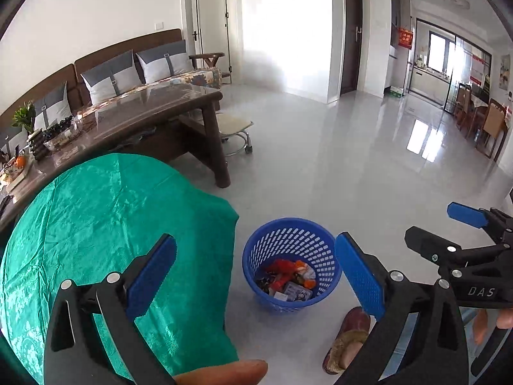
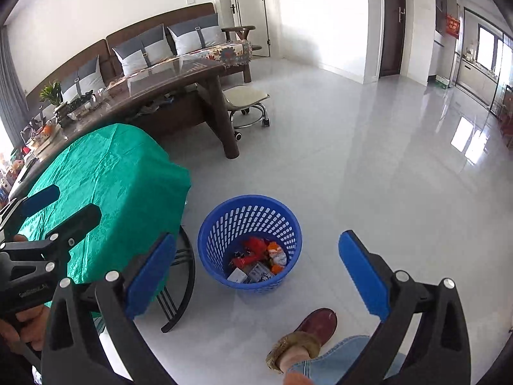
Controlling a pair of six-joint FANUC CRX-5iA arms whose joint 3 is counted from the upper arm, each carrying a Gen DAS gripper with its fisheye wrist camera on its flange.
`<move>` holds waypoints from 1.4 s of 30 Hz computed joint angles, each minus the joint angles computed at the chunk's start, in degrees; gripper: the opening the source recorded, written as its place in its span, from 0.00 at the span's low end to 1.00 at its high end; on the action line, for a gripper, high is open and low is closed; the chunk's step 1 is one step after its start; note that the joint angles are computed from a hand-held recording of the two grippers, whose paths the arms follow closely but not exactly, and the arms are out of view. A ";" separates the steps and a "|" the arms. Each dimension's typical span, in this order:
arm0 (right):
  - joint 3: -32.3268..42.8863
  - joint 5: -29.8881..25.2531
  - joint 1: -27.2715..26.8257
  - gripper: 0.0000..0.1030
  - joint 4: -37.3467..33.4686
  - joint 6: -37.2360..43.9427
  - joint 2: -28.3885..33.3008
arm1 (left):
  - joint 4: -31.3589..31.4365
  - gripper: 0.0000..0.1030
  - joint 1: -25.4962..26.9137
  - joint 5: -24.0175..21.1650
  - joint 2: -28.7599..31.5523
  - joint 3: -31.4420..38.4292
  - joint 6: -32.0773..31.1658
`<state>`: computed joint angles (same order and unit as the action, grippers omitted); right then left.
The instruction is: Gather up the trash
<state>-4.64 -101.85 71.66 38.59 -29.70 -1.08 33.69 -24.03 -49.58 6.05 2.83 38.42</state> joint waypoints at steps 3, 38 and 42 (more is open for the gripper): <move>1.05 0.15 0.71 0.95 -2.70 -2.29 0.37 | -3.18 0.95 0.60 -6.74 2.06 4.08 2.42; 7.86 0.18 -0.40 0.95 -8.25 0.21 4.71 | -12.00 0.95 0.06 -12.76 5.29 9.10 7.67; 7.79 0.21 -0.36 0.95 -8.12 0.28 4.72 | -12.36 0.95 0.13 -12.60 5.37 9.22 7.92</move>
